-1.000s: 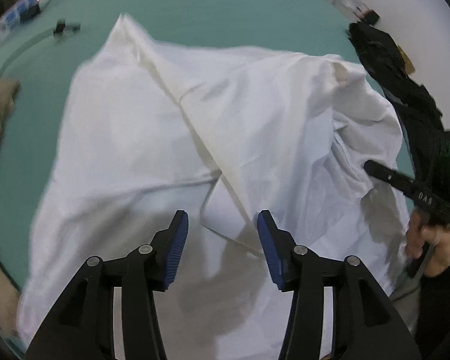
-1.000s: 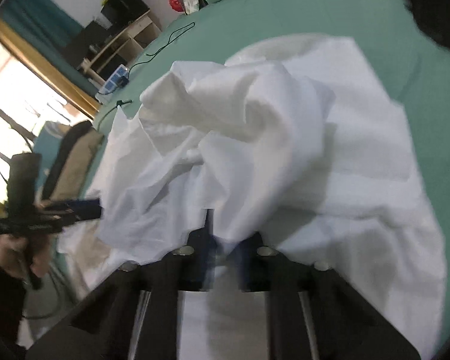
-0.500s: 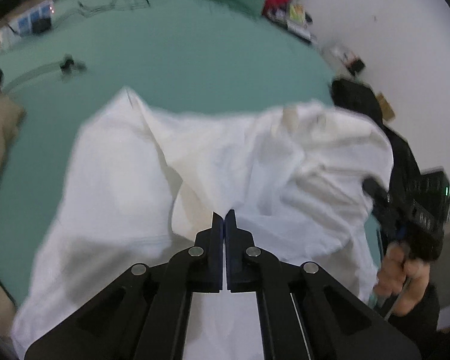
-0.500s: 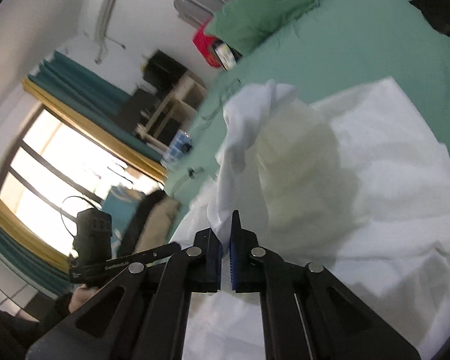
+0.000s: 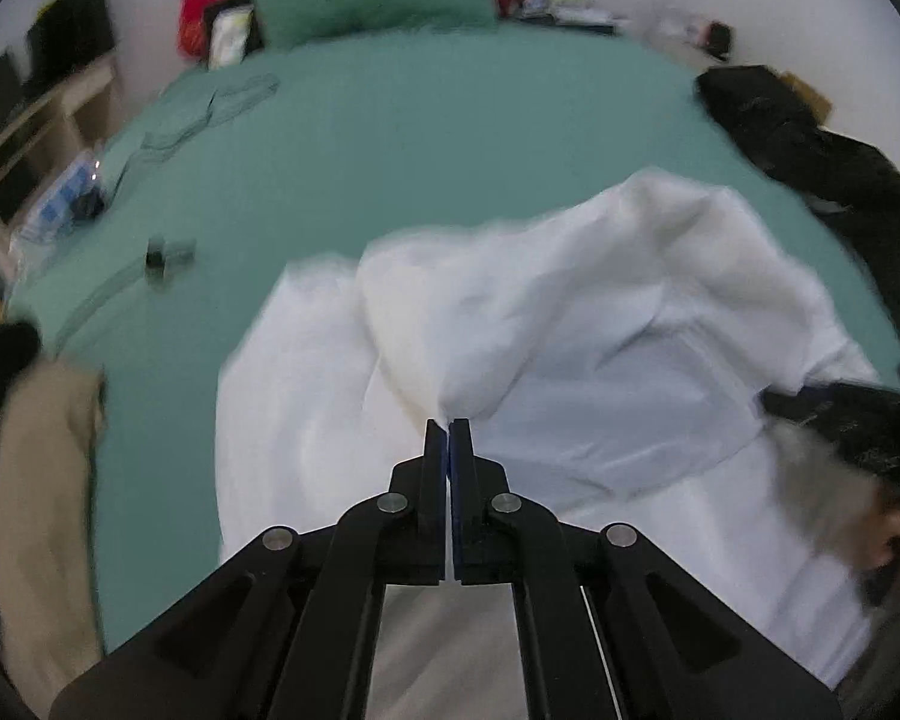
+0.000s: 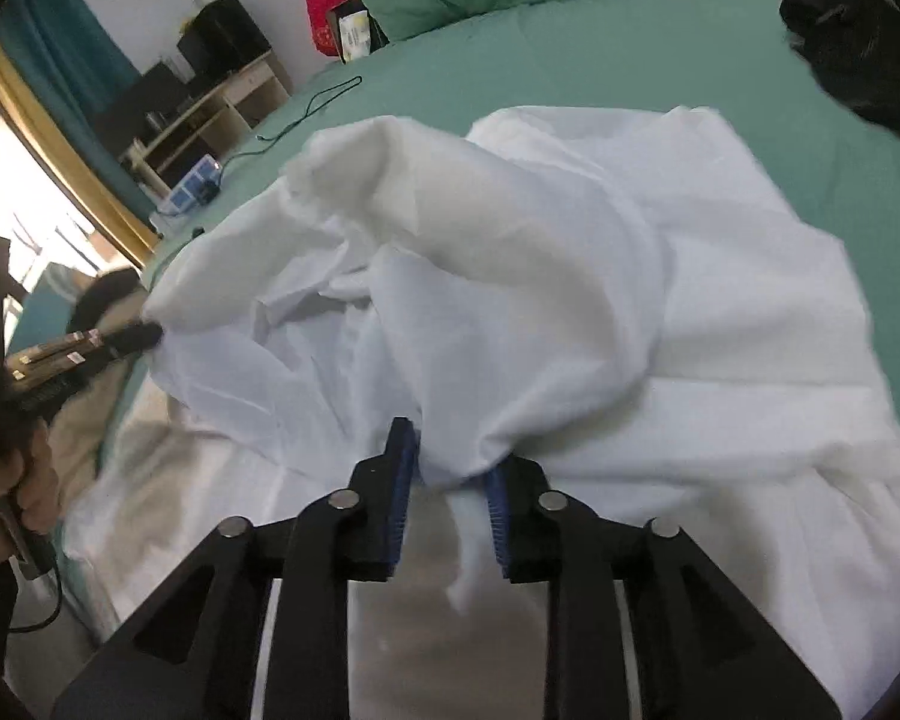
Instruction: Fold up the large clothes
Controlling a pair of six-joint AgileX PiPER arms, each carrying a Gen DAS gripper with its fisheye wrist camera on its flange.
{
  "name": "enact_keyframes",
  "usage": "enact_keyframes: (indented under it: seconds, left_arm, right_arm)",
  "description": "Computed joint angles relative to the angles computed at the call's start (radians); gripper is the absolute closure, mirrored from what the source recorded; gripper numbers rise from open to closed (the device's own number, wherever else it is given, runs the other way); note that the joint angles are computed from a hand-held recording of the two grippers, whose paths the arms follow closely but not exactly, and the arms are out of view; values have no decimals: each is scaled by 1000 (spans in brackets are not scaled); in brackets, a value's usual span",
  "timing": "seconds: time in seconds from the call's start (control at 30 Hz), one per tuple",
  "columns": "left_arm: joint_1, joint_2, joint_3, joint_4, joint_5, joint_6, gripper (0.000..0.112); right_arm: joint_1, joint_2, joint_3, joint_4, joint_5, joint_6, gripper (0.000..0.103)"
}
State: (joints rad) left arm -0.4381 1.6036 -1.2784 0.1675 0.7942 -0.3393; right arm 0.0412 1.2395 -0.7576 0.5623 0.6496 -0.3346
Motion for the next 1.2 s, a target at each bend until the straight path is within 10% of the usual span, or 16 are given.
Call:
enact_keyframes:
  seconds: [0.17,0.3,0.53,0.8,1.07,1.2]
  left_arm:
    - [54,-94,143,-50,-87,-8,68]
    - [102,-136,178,-77,-144,37,68]
    - [94,-89,30,33,-174,-85,68]
    - [72,113,-195,-35,-116,-32,68]
    - [4,161,-147,39,18,7,68]
    - [33,94,-72,24,-21,-7,68]
  right_arm:
    - [120,-173,-28,-500,-1,445,78]
    - [240,-149,-90,-805,-109,624,66]
    - [113,205,-427,-477,-151,149,63]
    - [-57,337,-523,-78,268,-312,63]
    - [162,128,-153,-330,-59,-208,28]
    - [128,95,-163,-304,-32,-175,28]
